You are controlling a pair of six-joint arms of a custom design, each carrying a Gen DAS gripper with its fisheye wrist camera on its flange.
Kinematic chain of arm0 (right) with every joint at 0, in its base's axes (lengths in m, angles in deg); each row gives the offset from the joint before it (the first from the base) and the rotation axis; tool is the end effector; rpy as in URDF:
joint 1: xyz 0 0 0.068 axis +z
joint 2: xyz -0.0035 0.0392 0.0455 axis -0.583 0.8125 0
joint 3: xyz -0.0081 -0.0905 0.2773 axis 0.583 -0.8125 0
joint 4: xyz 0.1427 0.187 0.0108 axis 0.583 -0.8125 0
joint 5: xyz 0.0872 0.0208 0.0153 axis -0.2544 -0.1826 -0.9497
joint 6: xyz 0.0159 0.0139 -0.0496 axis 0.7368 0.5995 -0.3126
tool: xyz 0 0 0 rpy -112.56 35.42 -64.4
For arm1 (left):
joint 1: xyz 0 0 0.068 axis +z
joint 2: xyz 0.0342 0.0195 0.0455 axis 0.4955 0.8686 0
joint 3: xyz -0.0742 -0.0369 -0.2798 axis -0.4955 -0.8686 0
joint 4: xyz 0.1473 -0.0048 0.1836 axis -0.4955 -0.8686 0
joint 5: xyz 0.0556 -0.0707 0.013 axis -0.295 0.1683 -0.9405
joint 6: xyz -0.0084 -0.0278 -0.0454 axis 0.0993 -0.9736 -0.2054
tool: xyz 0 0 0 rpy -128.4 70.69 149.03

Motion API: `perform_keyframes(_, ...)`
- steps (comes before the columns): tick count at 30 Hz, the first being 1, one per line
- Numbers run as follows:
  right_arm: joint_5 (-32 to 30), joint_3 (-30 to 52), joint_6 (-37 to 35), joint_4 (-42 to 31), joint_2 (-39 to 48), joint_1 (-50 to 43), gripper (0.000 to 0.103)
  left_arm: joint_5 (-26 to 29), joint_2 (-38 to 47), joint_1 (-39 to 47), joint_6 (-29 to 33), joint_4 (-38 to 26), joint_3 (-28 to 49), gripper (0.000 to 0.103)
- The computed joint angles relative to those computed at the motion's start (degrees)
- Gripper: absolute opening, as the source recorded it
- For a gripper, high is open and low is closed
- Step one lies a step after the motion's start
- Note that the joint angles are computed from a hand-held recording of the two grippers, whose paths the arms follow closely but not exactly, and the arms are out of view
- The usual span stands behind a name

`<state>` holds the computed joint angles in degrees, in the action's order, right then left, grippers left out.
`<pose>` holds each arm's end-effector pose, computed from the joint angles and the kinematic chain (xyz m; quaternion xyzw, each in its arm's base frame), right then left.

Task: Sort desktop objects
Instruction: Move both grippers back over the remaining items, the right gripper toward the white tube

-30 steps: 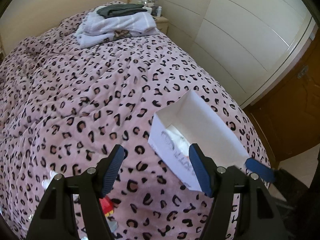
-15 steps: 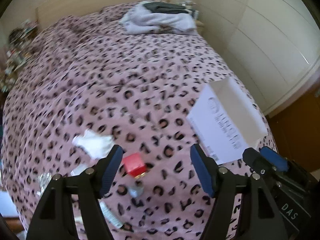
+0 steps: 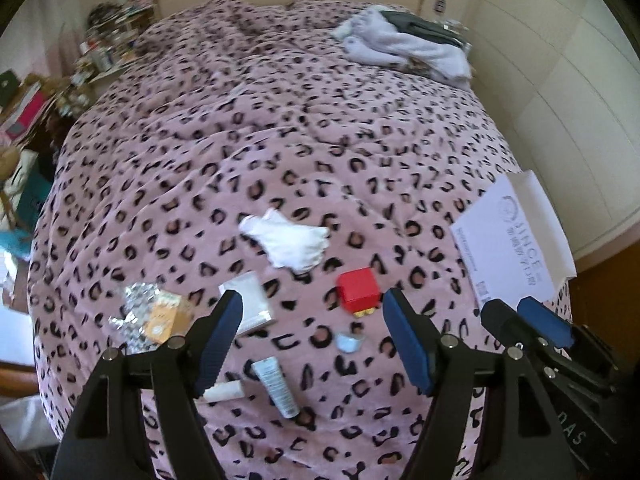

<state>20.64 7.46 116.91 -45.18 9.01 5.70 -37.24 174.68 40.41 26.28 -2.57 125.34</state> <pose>0.2140 0.1741 0.3036 0.2167 0.9410 0.0799 0.2473 0.2947 0.0461 0.3144 0.1596 0.9654 -0.0758 0.1917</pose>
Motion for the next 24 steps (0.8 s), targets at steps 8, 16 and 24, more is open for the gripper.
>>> perform_keyframes(8, -2.5, 3.96, 1.88, 2.15, 6.79, 5.96, 0.055, -0.53, 1.36, 12.76, 6.68, 0.84, -2.52, 0.074)
perform_keyframes(16, -5.66, 6.81, 3.55, 3.9, 13.65, 11.52, 0.055, -1.01, 6.84, 27.31, 13.0, 1.19, -1.87, 0.074)
perform_keyframes(24, -7.11, 9.0, 4.49, 4.13, 18.08, 13.98, 0.055, -0.86, 12.54, 36.82, 18.04, 3.0, 0.75, 0.074)
